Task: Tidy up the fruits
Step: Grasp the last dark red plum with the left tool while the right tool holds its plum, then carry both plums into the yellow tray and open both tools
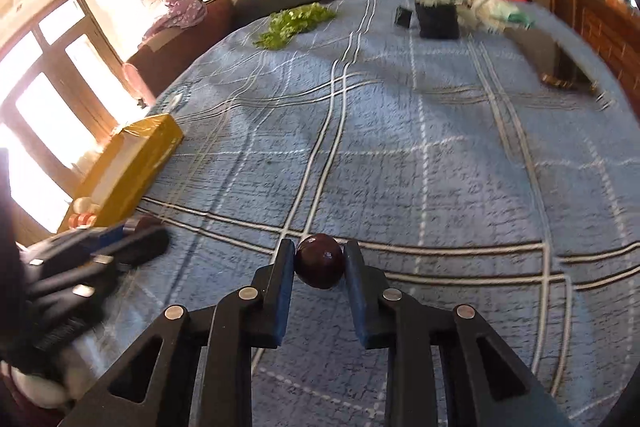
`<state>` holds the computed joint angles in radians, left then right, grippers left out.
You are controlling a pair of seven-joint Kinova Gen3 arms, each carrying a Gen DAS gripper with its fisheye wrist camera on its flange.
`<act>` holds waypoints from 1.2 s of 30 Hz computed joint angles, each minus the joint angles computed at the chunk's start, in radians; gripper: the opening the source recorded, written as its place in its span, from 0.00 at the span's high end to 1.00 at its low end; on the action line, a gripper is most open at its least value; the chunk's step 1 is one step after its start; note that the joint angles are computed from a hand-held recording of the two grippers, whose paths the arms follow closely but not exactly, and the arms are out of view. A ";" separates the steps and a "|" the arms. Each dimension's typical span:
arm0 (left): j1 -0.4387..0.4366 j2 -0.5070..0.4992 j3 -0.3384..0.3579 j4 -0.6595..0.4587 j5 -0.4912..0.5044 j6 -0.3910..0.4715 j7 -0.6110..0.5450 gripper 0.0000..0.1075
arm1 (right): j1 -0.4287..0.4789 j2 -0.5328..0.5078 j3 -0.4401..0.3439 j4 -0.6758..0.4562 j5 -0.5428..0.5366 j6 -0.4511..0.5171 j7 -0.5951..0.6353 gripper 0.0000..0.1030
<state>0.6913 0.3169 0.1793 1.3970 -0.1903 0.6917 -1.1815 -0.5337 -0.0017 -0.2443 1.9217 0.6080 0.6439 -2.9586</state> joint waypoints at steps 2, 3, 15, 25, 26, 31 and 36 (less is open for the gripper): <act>-0.019 -0.050 -0.014 0.059 0.013 -0.035 0.027 0.77 | 0.000 -0.004 -0.001 0.008 0.016 -0.006 -0.020 0.74; -0.037 -0.072 -0.009 0.083 0.013 -0.046 0.040 0.77 | -0.002 -0.004 -0.005 0.009 0.037 0.002 -0.041 0.74; -0.581 -0.333 0.312 0.341 -0.061 -0.102 0.212 0.76 | -0.095 0.066 -0.030 -0.141 0.098 0.063 -0.078 0.73; -1.037 -0.409 0.498 0.385 0.215 -0.084 -0.057 0.76 | -0.217 0.288 0.000 -0.503 -0.023 0.120 0.220 0.73; -1.058 -0.398 0.499 0.379 0.256 -0.081 -0.098 0.76 | -0.222 0.318 0.001 -0.548 -0.047 0.129 0.259 0.73; -1.029 -0.329 0.390 0.341 0.456 -0.041 -0.301 0.76 | -0.265 0.456 0.025 -0.755 -0.124 0.222 0.393 0.73; -1.175 -0.246 0.480 0.298 0.646 0.028 -0.504 0.76 | -0.304 0.570 0.083 -0.928 -0.178 0.313 0.466 0.73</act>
<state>-0.4834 0.0706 0.6592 1.6950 0.4558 0.7193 -1.6857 -0.8375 0.5679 -0.1614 0.9942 0.4304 0.9566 -2.4927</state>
